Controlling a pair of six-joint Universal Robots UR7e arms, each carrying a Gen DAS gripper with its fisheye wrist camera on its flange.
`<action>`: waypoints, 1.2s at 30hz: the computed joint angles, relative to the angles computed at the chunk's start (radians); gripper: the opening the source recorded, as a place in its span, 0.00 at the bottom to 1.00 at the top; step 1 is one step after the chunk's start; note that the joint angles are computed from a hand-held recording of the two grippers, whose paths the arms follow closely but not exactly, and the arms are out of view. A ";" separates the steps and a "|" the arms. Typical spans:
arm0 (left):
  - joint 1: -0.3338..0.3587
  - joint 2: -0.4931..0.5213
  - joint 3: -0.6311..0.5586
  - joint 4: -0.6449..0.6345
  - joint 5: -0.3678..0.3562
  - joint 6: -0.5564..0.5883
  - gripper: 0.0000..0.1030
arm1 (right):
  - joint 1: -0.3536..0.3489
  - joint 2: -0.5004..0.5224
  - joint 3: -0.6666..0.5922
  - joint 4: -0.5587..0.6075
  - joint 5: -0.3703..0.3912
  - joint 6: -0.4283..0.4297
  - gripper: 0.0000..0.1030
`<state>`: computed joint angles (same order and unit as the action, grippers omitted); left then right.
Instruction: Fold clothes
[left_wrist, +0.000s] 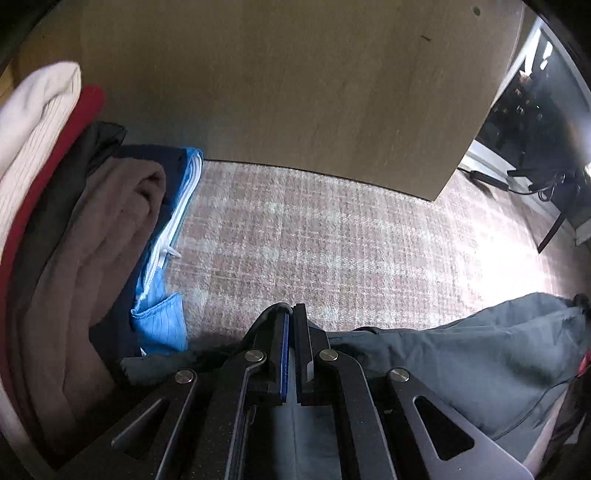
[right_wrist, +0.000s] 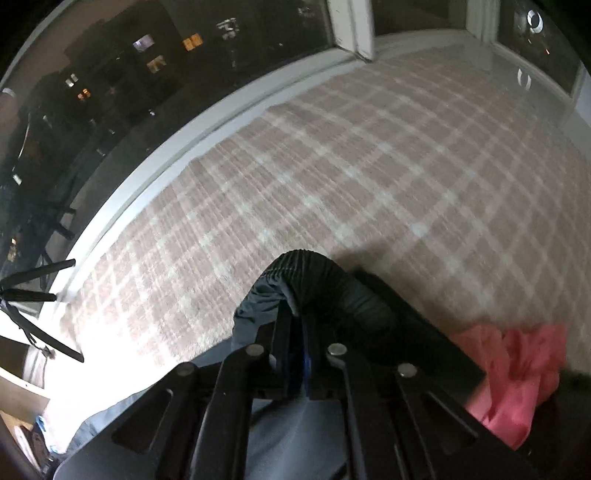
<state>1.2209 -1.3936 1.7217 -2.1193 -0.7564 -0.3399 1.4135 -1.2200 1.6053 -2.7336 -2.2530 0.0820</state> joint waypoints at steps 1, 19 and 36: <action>-0.001 -0.003 -0.001 -0.005 -0.001 0.000 0.02 | 0.005 0.002 -0.001 -0.025 0.008 -0.015 0.05; -0.105 -0.037 -0.005 0.224 0.092 -0.110 0.09 | -0.018 -0.233 0.049 0.195 0.232 -0.132 0.52; -0.363 -0.022 0.127 0.288 -0.130 -0.161 0.16 | -0.095 -0.118 -0.006 0.200 0.425 -0.396 0.25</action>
